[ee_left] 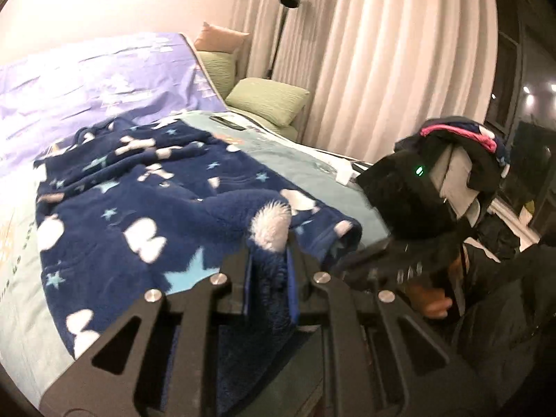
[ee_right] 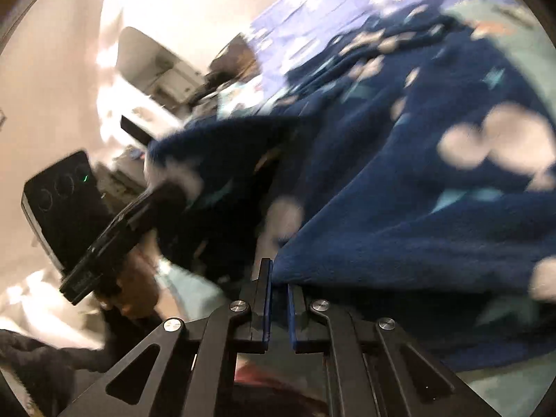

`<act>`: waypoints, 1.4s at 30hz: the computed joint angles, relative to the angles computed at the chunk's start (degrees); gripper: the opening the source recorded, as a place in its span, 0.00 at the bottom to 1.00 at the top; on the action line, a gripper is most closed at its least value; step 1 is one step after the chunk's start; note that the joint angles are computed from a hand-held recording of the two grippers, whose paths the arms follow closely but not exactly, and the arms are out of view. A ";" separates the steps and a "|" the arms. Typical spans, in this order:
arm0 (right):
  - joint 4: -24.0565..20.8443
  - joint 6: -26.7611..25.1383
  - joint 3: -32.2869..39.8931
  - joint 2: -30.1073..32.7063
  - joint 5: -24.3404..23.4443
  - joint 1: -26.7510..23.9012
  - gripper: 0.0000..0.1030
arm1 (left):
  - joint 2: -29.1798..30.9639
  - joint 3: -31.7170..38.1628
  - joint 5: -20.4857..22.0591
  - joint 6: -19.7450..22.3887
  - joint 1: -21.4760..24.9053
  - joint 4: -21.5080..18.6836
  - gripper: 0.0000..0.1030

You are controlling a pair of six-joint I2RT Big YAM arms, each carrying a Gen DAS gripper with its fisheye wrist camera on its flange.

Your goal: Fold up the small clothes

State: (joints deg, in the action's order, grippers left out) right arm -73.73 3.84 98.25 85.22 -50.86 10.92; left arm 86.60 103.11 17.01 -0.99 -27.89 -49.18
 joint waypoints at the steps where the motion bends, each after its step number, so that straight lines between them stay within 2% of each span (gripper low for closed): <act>1: -2.07 -1.73 0.06 0.41 1.94 0.71 0.06 | 0.75 0.63 -0.43 0.90 -0.49 -0.86 0.17; 4: -5.75 -5.59 -0.59 0.34 8.29 1.53 0.07 | 3.20 2.55 -2.60 4.10 -1.88 -5.10 0.18; 6: -7.48 -8.70 -1.02 -0.53 9.23 0.76 0.08 | 4.78 3.22 -6.97 8.28 -3.72 -8.86 0.19; 9: -7.73 -12.00 -0.65 -2.56 12.46 -0.57 0.09 | 5.53 2.25 -11.62 11.26 -5.57 -11.59 0.21; 11: -6.27 -11.95 -0.06 -3.76 14.97 -1.60 0.13 | 5.60 1.16 -14.31 12.45 -6.28 -11.90 0.23; 13: -4.15 -10.71 0.33 -4.41 16.24 -2.72 0.19 | 4.96 0.37 -14.51 12.57 -6.32 -11.48 0.29; 15: -1.95 -8.76 1.33 -4.19 17.40 -3.65 0.23 | 4.46 0.75 -13.97 11.97 -6.18 -12.38 0.43; 18: -0.61 -6.54 2.85 -2.81 18.70 -4.90 0.23 | 2.15 -1.02 -15.31 11.34 -6.24 -10.02 0.51; 20: -1.71 -5.95 3.04 -1.87 18.31 -5.06 0.23 | 0.31 -2.57 -15.75 9.33 -5.66 -8.03 0.58; 22: -3.38 -5.59 2.71 -0.88 16.80 -5.26 0.25 | -0.32 -3.29 -16.42 7.51 -5.14 -7.37 0.59; 24: -4.37 -5.24 1.81 -0.77 14.92 -5.64 0.32 | 0.14 -2.93 -16.49 5.18 -4.33 -8.13 0.59; 28: -3.12 -1.74 0.52 -0.64 10.93 -5.40 0.46 | 1.13 -2.36 -15.91 3.80 -4.07 -7.95 0.59; 30: -1.76 2.02 0.17 -0.06 8.15 -5.47 0.53 | 1.98 -1.87 -16.78 4.16 -4.22 -7.73 0.59; 31: -0.48 4.87 -0.14 0.41 6.76 -5.70 0.53 | 2.43 -1.50 -16.81 3.90 -4.16 -7.97 0.59; 34: 2.82 10.99 -0.54 1.16 5.15 -6.08 0.50 | 2.43 -1.78 -15.90 2.02 -3.71 -7.44 0.59; 35: 3.83 12.46 -0.57 1.25 5.29 -6.07 0.37 | 2.11 -2.18 -16.10 1.68 -3.58 -7.12 0.59; 36: 3.89 12.56 -0.46 1.25 5.67 -6.05 0.13 | 1.74 -2.58 -16.42 1.31 -3.47 -6.79 0.59; 37: 3.59 12.12 -0.35 1.19 5.77 -6.13 0.09 | 1.28 -3.12 -16.84 0.80 -3.29 -6.41 0.59; 39: 4.44 11.42 -1.43 -0.43 6.46 -6.37 0.08 | 0.36 -4.12 -17.64 -0.46 -2.77 -6.17 0.59; 42: 1.82 7.64 -1.53 -2.39 10.25 -6.44 0.08 | -0.97 -5.60 -18.59 -2.61 -1.59 -6.12 0.59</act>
State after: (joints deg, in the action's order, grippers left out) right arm -71.91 11.49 96.72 82.83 -40.62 4.48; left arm 85.63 97.51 -1.57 -3.61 -29.49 -55.30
